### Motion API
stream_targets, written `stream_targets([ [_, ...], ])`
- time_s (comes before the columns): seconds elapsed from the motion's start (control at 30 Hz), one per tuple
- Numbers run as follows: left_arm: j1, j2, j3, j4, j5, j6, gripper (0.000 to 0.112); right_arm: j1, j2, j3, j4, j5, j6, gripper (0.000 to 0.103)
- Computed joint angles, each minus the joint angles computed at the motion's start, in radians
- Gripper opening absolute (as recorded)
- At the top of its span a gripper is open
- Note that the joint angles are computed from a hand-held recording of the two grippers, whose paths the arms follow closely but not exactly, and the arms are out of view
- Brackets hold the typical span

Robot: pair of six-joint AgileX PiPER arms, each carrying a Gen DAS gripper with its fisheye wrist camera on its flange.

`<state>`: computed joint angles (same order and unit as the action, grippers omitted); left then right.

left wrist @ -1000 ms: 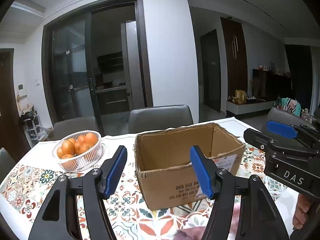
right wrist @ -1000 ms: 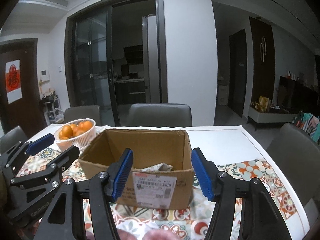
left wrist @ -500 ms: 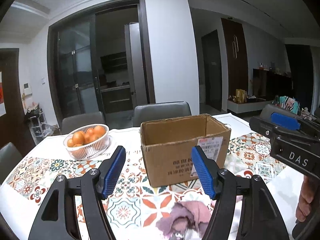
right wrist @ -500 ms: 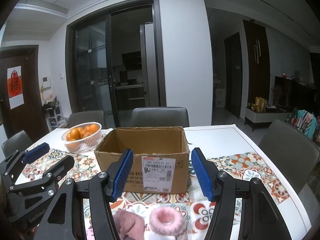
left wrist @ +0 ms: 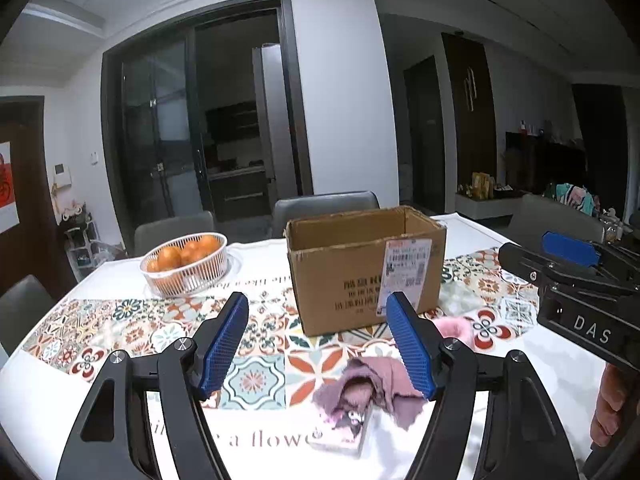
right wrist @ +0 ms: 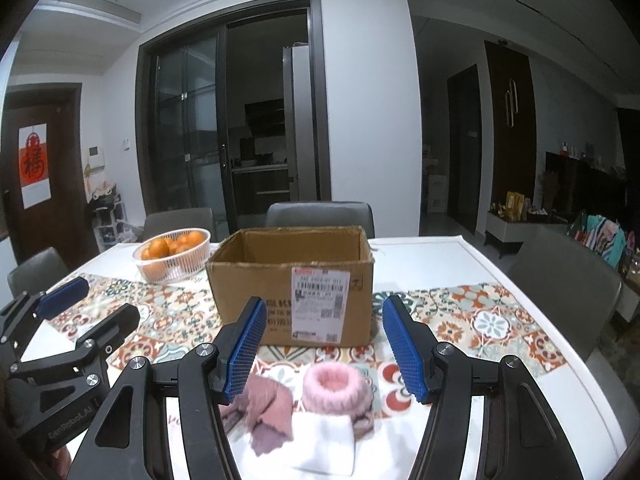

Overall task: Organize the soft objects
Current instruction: 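Grasp the pink tissue pack with the left tool while the right tool grasps the white cloth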

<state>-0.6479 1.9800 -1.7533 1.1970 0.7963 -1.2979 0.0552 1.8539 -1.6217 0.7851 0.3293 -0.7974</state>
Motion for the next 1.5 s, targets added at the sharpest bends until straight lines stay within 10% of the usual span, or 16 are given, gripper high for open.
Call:
stream_targets([
  [0.83, -0.018, -0.018, 0.233, -0.085, -0.067, -0.072, 0.073, 0.028, -0.039, 0.266, 0.033, -0.035, -0.119, 0.062],
  [1.5, 0.067, 0.138, 0.101, -0.358, -0.127, 0.167, 0.073, 0.047, 0.176, 0.083, -0.270, 0.099, 0.169, 0.062],
])
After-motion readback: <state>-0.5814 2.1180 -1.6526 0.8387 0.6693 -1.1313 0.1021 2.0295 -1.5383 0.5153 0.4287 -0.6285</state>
